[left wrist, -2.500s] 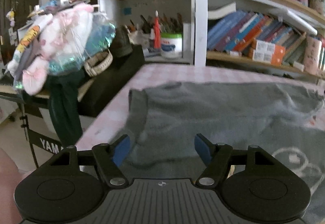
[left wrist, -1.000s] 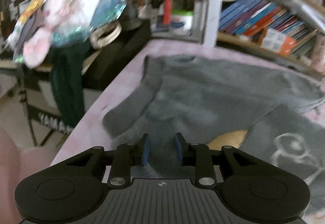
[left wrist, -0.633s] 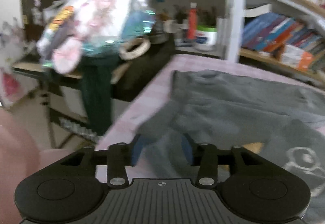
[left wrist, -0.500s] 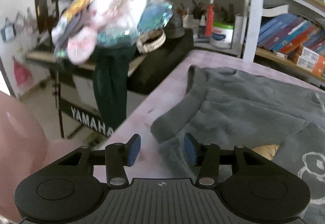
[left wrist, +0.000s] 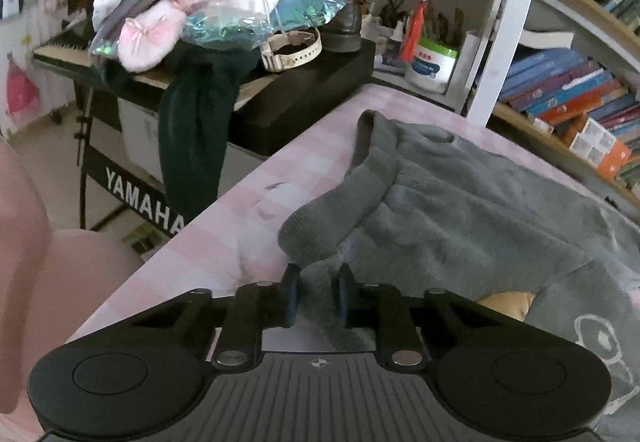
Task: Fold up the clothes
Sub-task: 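Lay the sleeve cuff on the body with the right gripper while the left gripper pinches the edge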
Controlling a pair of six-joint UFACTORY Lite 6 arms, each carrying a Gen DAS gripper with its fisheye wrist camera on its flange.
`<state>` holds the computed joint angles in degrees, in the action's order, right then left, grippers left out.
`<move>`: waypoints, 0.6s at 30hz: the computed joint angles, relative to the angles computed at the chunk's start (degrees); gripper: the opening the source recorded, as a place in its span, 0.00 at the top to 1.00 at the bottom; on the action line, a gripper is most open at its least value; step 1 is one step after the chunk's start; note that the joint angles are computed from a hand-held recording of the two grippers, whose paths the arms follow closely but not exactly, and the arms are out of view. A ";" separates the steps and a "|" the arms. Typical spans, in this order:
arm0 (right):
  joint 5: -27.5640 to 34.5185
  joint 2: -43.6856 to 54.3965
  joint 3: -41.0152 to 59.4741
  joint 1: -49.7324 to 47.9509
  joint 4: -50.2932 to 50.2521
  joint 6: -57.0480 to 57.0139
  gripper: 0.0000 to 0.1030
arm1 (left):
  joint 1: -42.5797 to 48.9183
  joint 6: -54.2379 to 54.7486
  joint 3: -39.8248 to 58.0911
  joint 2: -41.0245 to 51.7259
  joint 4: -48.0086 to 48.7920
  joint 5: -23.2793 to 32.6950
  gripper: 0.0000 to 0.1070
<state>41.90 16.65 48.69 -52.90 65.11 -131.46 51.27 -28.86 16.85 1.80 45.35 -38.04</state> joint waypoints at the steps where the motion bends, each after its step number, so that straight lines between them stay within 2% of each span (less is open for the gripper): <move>1: 0.10 0.01 0.06 -0.02 -0.06 0.13 0.65 | 0.62 -1.09 0.25 0.35 1.06 -0.32 0.86; 7: 0.23 0.39 0.15 -0.24 0.83 -0.85 0.65 | 1.83 -2.51 -1.72 -2.71 3.98 0.11 0.87; 12: 0.29 0.49 0.27 -0.20 0.90 -1.31 0.64 | 2.84 -3.59 -0.59 -1.48 6.30 0.00 0.87; 18: 0.51 0.76 0.45 -0.35 1.06 -1.81 0.64 | -0.30 2.88 -4.09 -8.71 1.88 2.56 0.83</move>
<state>42.41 17.41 49.14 -53.25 66.17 -133.27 50.97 -25.98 12.76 -6.91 47.23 -35.48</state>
